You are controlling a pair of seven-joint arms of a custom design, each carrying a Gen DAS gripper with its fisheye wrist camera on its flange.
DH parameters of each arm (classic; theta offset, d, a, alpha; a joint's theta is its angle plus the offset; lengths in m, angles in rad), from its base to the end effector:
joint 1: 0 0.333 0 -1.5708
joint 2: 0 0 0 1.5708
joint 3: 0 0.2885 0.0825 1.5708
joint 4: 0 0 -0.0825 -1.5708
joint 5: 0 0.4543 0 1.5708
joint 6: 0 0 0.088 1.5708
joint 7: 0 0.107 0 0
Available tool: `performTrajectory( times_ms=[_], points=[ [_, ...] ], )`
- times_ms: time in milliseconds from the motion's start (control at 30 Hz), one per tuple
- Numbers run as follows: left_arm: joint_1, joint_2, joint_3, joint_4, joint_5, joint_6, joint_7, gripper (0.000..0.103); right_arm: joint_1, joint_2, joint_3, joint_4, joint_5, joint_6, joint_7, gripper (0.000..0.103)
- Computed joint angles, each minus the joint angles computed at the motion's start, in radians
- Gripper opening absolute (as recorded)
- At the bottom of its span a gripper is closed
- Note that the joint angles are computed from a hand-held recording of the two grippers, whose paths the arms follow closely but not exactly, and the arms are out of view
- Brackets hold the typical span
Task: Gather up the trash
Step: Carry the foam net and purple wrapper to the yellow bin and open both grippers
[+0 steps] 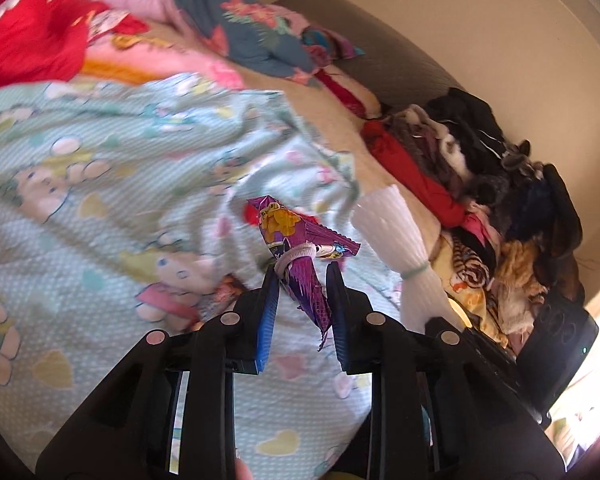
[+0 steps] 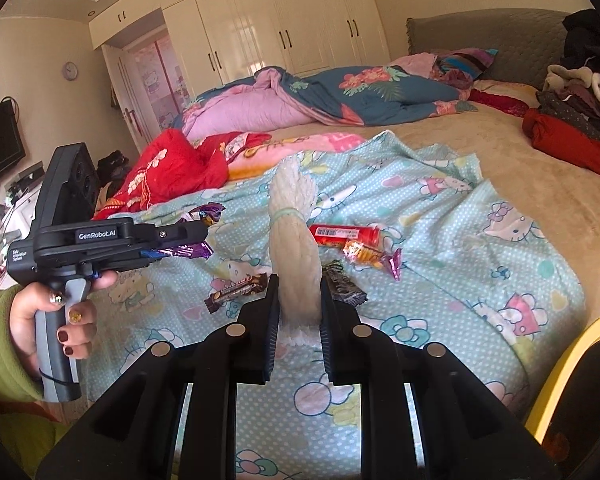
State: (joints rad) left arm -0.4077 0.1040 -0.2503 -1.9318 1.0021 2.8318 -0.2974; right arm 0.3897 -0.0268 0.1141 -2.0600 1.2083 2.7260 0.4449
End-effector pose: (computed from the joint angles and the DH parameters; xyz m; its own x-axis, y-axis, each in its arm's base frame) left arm 0.5158 -0.4482 0.4516 0.1032 -0.8316 0.5457 -0.6355 -0.4772 -0.6070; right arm 0.5802 0.2804 0.4471 0.6896 -0.6767 -0.2579 -0.5426 -0.2470 -0.8028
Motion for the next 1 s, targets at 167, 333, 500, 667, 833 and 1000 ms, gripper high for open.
performTrajectory(
  times_ms=[167,333,500,667,833,1000],
  points=[
    [-0.022,0.038,0.000,0.067,0.044,-0.018,0.031,0.018,-0.007,-0.016,-0.010,-0.008,0.030,0.012,-0.012,0.018],
    [-0.047,0.078,0.008,0.128,0.059,-0.026,0.057,0.018,-0.013,-0.029,-0.019,-0.012,0.056,0.028,-0.016,0.018],
    [-0.072,0.110,0.023,0.180,0.089,-0.017,0.059,0.018,-0.023,-0.061,-0.033,-0.038,0.048,0.060,0.025,0.018],
    [-0.093,0.158,0.032,0.240,0.077,-0.005,0.101,0.018,-0.039,-0.089,-0.059,-0.057,0.080,0.075,0.058,0.018],
    [-0.120,0.216,0.041,0.309,0.034,-0.004,0.170,0.017,-0.051,-0.127,-0.076,-0.092,0.067,0.115,0.086,0.018],
    [-0.152,0.273,0.061,0.381,0.002,0.006,0.216,0.017,-0.060,-0.164,-0.098,-0.133,0.066,0.132,0.113,0.018]
  ],
)
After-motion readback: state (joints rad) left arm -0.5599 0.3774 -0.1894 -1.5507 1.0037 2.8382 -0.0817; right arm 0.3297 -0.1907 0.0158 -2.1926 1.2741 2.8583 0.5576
